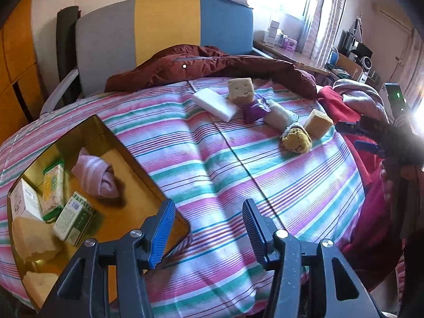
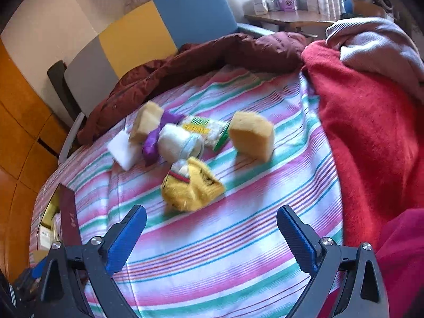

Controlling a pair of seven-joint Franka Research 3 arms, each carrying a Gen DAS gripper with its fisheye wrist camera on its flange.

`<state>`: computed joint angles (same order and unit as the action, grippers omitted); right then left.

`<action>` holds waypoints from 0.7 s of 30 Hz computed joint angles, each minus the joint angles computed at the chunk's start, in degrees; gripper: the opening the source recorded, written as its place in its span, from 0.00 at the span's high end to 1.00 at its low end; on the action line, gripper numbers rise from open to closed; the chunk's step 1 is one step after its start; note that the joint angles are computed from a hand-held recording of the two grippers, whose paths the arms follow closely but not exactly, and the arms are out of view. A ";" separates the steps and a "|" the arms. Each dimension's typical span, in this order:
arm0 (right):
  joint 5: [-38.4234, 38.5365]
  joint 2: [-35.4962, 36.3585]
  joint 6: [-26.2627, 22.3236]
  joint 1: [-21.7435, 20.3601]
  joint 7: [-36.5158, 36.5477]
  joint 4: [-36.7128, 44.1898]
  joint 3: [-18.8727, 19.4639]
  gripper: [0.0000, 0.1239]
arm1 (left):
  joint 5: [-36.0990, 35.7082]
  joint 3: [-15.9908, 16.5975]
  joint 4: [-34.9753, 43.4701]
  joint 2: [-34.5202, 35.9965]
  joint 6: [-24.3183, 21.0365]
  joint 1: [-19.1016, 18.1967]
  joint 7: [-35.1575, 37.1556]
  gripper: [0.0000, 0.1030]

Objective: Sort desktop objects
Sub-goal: 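Move both tools back toward the remaining pile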

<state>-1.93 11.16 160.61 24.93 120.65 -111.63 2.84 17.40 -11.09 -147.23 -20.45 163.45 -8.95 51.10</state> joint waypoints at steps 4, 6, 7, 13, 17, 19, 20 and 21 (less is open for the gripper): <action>-3.19 1.18 -1.20 0.24 3.00 2.72 -1.80 0.19 | -0.69 0.29 2.08 2.29 0.41 -0.81 1.25 0.48; -4.55 2.12 -1.97 0.27 4.54 4.35 -2.54 0.19 | -1.16 0.35 2.99 3.37 0.51 -1.35 2.04 0.48; -4.85 2.76 -2.26 0.15 4.97 5.21 -2.75 0.19 | -1.45 0.39 3.53 4.04 0.54 -1.65 2.54 0.48; -5.15 7.20 -2.84 -0.36 5.53 10.23 -3.63 0.19 | -4.09 0.96 5.51 6.78 0.11 -3.08 5.63 0.48; -3.01 11.09 -3.58 -1.06 4.30 14.41 -3.77 0.19 | -5.93 1.03 7.24 8.88 -0.16 -3.41 6.97 0.48; -1.72 13.22 -4.05 -1.22 3.87 16.47 -4.07 0.19 | -6.32 0.86 8.45 10.20 -0.26 -3.35 7.41 0.48; -1.59 13.81 -4.36 -1.00 4.00 17.05 -4.47 0.19 | -6.66 0.86 8.96 10.76 -0.24 -3.38 7.82 0.48; -0.98 14.68 -5.10 -1.17 3.74 18.04 -4.48 0.20 | -7.15 0.89 9.63 11.56 -0.03 -3.45 8.29 0.48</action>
<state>-2.91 25.83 155.51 23.76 124.39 -93.58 -1.64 10.25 -10.20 -137.60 -8.89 163.42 -12.40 59.39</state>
